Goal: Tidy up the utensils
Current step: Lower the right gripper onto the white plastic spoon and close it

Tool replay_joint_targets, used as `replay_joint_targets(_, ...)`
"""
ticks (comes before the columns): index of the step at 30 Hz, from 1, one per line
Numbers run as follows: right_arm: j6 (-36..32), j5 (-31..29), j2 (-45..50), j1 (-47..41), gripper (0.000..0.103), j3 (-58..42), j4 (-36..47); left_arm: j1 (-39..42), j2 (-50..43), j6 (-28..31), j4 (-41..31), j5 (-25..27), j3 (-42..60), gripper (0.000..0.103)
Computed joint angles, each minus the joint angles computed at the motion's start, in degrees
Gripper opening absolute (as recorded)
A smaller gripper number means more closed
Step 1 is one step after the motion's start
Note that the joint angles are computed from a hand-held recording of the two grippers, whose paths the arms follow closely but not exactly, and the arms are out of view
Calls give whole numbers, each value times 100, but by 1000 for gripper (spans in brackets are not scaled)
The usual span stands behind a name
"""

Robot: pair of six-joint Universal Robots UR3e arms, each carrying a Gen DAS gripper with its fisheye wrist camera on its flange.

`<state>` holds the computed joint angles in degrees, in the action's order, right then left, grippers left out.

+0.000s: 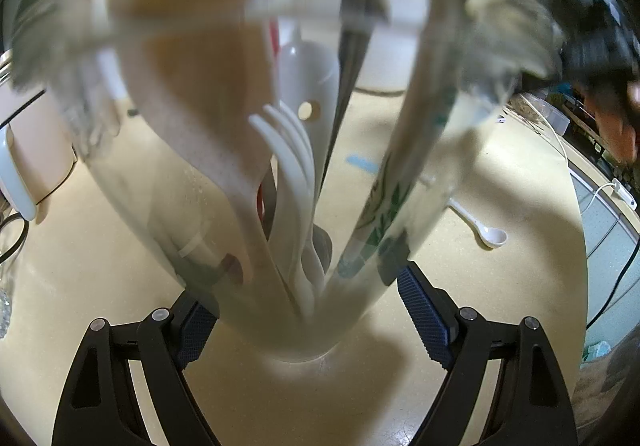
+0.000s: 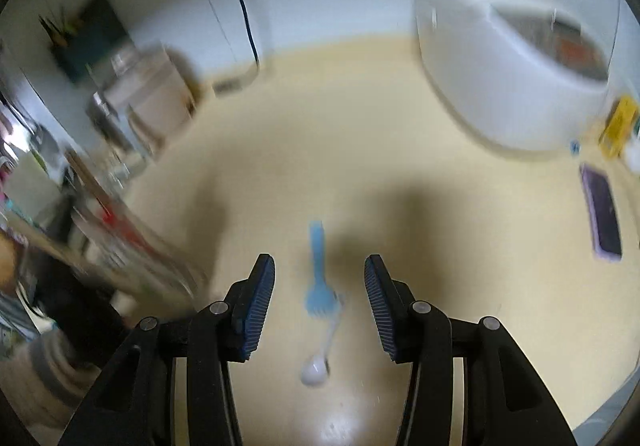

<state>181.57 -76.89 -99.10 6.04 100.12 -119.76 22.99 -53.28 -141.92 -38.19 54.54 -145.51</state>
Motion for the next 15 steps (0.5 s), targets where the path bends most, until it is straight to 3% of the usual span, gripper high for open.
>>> replay_joint_targets(7, -76, 64, -173, 101, 48, 766, 120, -8, -1, -6, 4, 4, 2, 87)
replay_joint_targets(15, 242, -444, 15, 826, 48, 1097, -133, 24, 38, 24, -76, -14, 22, 87)
